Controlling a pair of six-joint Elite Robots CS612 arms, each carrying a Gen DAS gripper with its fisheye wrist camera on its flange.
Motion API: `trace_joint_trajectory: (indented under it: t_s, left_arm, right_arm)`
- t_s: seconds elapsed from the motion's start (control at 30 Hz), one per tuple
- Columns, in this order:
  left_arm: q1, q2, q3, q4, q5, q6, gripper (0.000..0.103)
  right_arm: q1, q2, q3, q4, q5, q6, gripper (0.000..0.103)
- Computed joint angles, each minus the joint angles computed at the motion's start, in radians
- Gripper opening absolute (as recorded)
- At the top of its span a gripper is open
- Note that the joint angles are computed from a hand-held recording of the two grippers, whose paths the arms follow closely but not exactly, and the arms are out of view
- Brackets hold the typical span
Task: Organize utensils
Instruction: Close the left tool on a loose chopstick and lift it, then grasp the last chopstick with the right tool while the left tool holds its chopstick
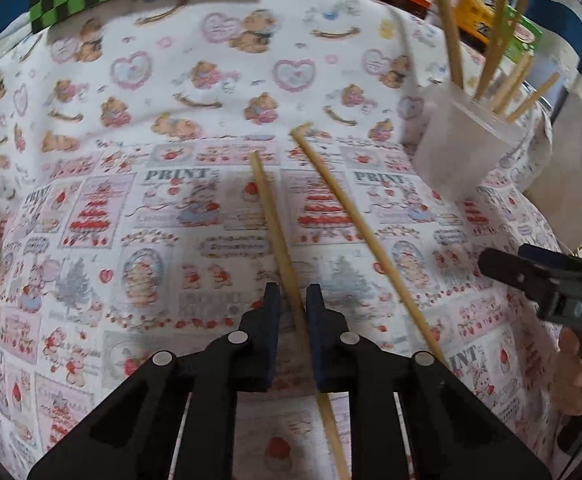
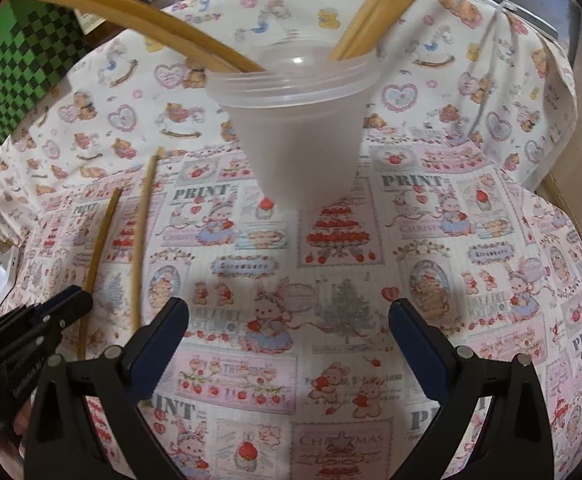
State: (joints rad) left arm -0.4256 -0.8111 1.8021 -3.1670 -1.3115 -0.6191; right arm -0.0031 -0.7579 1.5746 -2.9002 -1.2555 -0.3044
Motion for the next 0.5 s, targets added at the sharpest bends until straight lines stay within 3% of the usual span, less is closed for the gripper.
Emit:
trace_joint_trajectory:
  t_s: [0.3,0.5]
  left_arm:
    - [0.013,-0.021,0.017,0.049,0.018,-0.068,0.009]
    - [0.016,-0.027,0.024,0.056,0.008,-0.072,0.009]
  right_arm:
    - [0.02,-0.031,0.084,-0.07,0.102,-0.252,0.1]
    - [0.036,-0.03,0.104,-0.065,0.103,-0.335,0.08]
